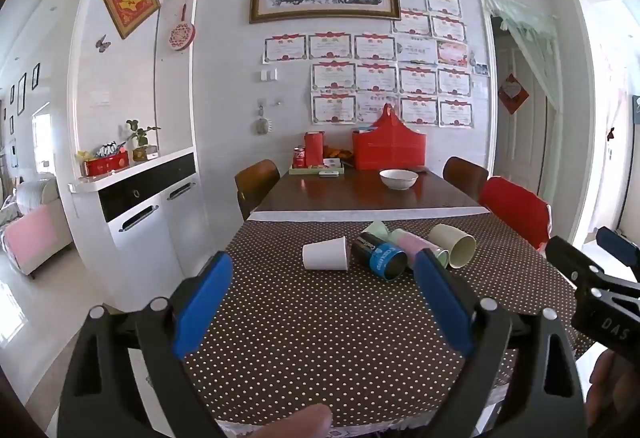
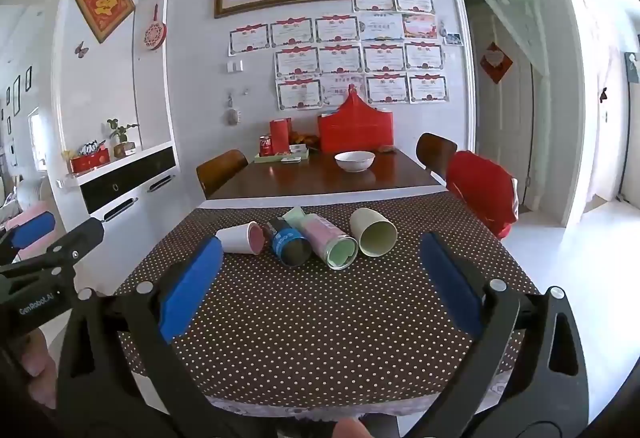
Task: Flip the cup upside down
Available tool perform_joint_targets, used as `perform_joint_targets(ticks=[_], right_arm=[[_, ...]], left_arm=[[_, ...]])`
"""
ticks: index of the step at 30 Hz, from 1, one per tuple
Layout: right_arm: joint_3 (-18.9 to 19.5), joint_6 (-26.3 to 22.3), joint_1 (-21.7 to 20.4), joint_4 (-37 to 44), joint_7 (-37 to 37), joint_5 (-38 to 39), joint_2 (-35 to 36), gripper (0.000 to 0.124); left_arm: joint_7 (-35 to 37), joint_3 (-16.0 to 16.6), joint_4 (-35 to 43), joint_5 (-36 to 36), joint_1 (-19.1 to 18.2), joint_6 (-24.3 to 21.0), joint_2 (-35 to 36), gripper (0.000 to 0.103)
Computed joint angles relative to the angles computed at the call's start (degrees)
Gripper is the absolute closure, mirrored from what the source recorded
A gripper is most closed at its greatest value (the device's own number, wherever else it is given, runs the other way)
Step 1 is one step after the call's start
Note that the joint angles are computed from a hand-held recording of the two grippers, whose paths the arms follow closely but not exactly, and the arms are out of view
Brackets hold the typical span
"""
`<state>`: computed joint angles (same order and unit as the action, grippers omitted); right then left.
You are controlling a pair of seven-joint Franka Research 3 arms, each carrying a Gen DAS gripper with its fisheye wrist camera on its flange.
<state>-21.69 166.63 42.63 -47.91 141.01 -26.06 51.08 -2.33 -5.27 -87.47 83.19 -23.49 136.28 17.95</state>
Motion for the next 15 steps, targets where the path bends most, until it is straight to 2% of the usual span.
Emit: perform_joint_targets(ticks=[10, 15], right_arm=[[-0.30, 0.20, 0.34, -0.88, 0.28, -0.10, -0.62, 0.027], [2.04, -1.11, -1.86, 2.54, -2.93, 1.90, 1.55, 0.027]], left_arm=[[0.74, 1.02, 3.36, -1.25, -0.92, 0.83, 3.53, 0.012], [2.35, 1.93, 4.08, -3.10, -0.47, 1.81, 4.09, 0.012]])
